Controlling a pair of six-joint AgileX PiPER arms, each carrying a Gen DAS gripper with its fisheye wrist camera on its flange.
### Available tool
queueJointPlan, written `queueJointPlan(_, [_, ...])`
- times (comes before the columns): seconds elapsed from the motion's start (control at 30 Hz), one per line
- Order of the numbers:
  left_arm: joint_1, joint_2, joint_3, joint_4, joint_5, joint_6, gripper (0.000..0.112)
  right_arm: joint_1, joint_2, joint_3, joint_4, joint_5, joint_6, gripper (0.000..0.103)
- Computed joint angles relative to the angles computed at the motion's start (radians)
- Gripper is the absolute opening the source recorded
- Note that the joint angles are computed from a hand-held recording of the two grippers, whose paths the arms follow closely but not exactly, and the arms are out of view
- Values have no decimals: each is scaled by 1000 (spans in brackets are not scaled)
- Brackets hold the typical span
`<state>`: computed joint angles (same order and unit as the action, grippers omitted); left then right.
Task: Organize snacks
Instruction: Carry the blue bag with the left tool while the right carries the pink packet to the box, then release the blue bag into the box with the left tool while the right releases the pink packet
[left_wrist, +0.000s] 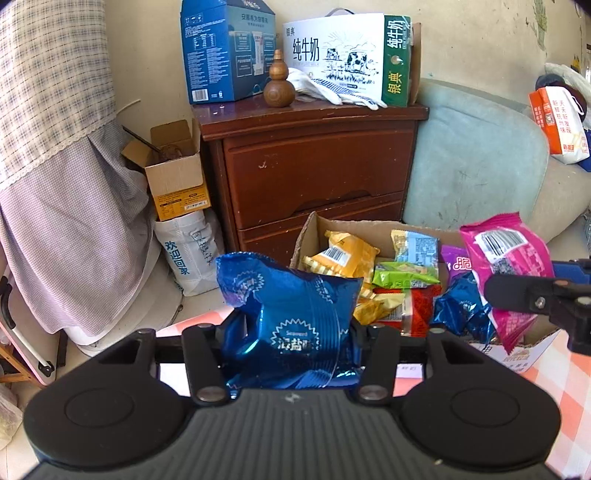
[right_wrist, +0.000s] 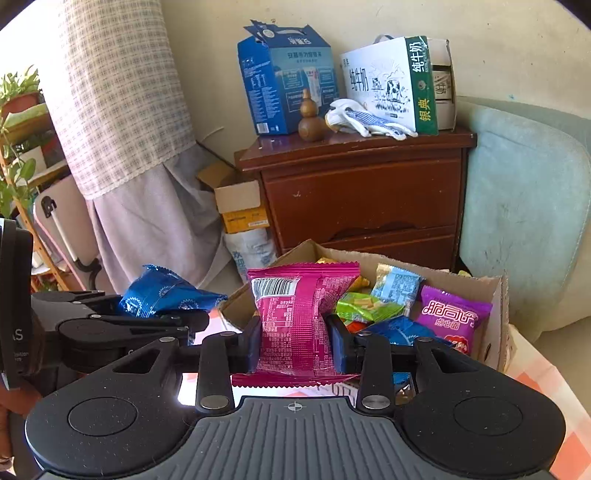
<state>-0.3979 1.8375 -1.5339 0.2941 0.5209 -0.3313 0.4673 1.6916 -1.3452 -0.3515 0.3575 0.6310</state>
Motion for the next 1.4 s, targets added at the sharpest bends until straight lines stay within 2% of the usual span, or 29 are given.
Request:
queueJointPlan(0.23, [-42,79,-121,6,25,-30,51,-63,-12,1,-76,-33,86,36])
queueJointPlan(0.63, [-83,248,-361,-43,115,-47,51,-149,44,-39,-72,-49,130,35])
queueJointPlan(0.8, [-87,324,-455,-83,154,-46,52,-168,99,-64,-162,-57,277,37])
queueJointPlan(0.83, [-91,331,-461,-79,158,-57,55,-170,108,-72,-151,-48,272,38])
queueJointPlan(0.87, [-95,336,-467,-77,165,-68,65,-173,122,-84,-138,-34,268,38])
queueJointPlan(0.9, [-98,339,-470,-74,167,-75,69,-173,128,-89,-153,-23,293,39])
queueJointPlan(0.97, [-110,329,-456,-40,161,-93,83,-174,127,-85,-160,-22,309,50])
queueJointPlan(1.0, [-117,324,-453,-15,163,-99,83,-173,125,-85,-167,-17,313,56])
queueJointPlan(1.17, [-127,291,-439,26,209,-104,95,-155,99,-77,-230,13,370,61])
queueJointPlan(1.4, [-126,213,-343,44,269,-83,96,-96,63,-90,-246,145,384,75])
